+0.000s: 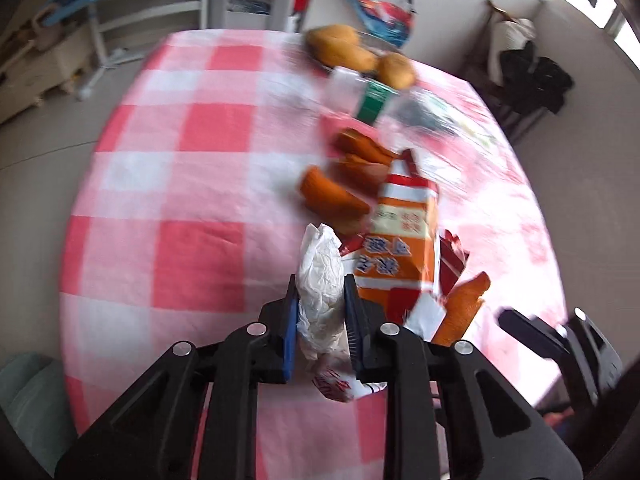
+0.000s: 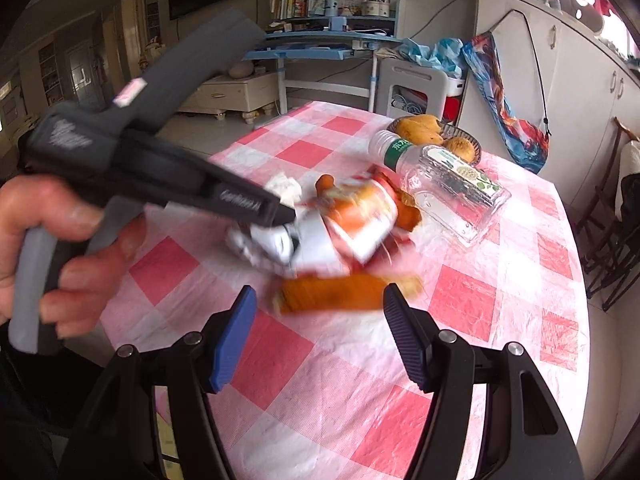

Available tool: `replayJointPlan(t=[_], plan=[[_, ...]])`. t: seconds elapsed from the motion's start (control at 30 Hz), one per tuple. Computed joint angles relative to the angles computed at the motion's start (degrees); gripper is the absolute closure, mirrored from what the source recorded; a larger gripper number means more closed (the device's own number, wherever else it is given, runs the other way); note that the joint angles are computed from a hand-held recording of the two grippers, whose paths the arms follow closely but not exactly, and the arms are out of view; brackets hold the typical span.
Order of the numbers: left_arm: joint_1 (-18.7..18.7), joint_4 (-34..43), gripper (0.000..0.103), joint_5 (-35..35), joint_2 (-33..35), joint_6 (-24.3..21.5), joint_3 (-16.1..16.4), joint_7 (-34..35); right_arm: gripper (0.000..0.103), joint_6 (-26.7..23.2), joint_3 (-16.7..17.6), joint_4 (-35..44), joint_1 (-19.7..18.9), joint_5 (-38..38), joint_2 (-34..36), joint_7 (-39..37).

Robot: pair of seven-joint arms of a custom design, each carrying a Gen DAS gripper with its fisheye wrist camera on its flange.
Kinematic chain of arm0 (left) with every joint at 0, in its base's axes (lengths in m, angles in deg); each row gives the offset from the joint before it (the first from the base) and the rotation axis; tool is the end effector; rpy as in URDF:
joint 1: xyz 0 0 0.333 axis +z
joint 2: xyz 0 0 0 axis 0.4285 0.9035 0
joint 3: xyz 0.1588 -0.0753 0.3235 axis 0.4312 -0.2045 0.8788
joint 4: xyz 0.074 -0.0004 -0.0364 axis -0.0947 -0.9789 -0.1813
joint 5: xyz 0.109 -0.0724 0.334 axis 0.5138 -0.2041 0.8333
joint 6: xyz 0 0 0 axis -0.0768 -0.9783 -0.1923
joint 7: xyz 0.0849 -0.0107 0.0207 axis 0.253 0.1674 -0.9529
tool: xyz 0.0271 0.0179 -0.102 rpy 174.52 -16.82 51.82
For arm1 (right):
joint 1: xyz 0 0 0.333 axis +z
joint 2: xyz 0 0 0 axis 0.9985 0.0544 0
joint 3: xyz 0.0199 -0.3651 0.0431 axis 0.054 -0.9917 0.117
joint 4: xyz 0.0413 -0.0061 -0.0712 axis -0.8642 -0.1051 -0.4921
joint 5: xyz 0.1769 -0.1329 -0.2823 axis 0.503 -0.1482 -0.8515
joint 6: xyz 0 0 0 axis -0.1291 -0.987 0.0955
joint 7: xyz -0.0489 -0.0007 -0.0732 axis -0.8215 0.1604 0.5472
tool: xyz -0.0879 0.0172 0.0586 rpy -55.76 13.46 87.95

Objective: Collect trash
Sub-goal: 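Grasp the orange sweet potato with the right tool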

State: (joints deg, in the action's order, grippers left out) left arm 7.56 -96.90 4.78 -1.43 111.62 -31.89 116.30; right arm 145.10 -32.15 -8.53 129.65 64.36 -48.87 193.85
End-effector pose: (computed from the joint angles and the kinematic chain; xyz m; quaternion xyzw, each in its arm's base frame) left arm 0.6198 -0.3045 0.4161 -0.6876 0.6834 -0.2368 0.0646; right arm 0.5436 0.4960 0.4133 -0.8176 0.4478 -0.1581 0.3257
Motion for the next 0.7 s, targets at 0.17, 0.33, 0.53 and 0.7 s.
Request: replayJointPlan(t=[0.17, 0.33, 0.53, 0.7], plan=[[-4.11, -4.1, 0.083, 8.02, -4.15, 1.97, 6.27, -9.09, 0.04, -1.71, 0.49, 1.12, -0.59, 1.18, 0.8, 0.58], [-4.13, -6.89, 0.083, 14.71, -7.03, 1.03, 8.75, -18.22, 0.04, -3.68, -0.83, 2.0, -0.06, 1.27, 1.42, 3.28], [-3.87, -8.9, 0.083, 24.77, -10.3, 1.84, 9.86, -28.24, 0.04, -7.34, -2.35, 2.61, 0.16, -0.4, 1.6, 8.51], [-1.91, -9.74, 0.083, 29.28, -11.92, 2.93, 8.19, -32.64, 0.04, -8.97, -0.53, 3.04, -1.46, -0.82, 1.96, 8.98]])
